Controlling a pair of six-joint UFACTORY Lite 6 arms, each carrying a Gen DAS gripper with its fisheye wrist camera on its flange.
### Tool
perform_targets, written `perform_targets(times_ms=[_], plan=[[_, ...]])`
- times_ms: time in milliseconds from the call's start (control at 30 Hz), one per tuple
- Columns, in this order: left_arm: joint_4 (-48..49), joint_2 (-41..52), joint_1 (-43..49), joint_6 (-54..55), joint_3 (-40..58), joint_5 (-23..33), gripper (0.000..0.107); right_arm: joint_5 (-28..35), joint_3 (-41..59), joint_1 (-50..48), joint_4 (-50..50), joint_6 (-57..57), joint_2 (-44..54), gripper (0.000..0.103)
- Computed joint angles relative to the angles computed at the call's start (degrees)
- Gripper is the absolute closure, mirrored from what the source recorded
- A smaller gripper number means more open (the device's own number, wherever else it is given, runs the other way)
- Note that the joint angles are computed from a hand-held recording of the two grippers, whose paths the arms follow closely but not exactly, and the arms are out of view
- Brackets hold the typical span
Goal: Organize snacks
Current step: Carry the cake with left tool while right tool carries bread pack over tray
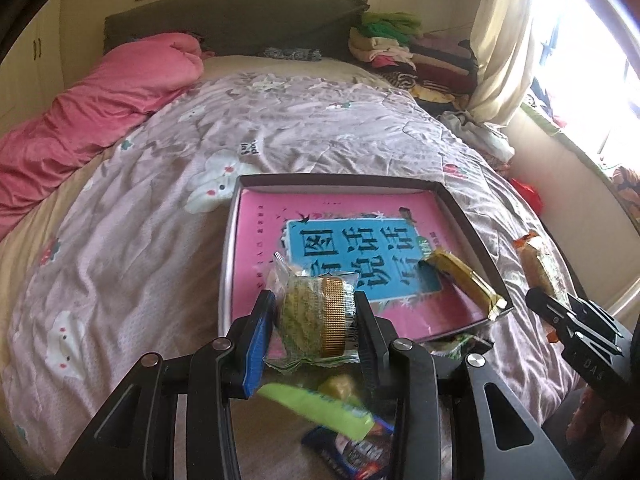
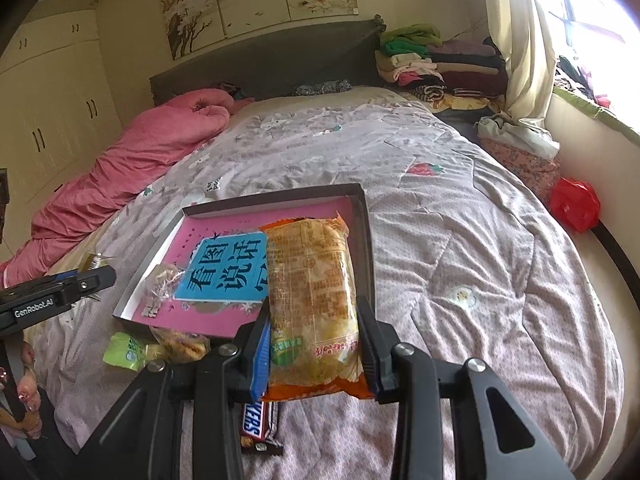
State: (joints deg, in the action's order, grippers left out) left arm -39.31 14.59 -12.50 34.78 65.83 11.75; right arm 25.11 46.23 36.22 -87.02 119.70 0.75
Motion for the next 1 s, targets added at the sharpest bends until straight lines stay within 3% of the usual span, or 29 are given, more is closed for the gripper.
perform_targets(times_ms=[700,1000], plan=[[3.4,15.0,-1.8,-6.6,15.9,3.8,0.067,-4.8,11.3,-4.7,-2.0,-1.5,10.2,0.065],[-1.5,19.6,-1.8,-1.7,19.2,4.9,0.067,-11.0,16.9,-6.9,-2.9,-1.4,16.5,0.065]])
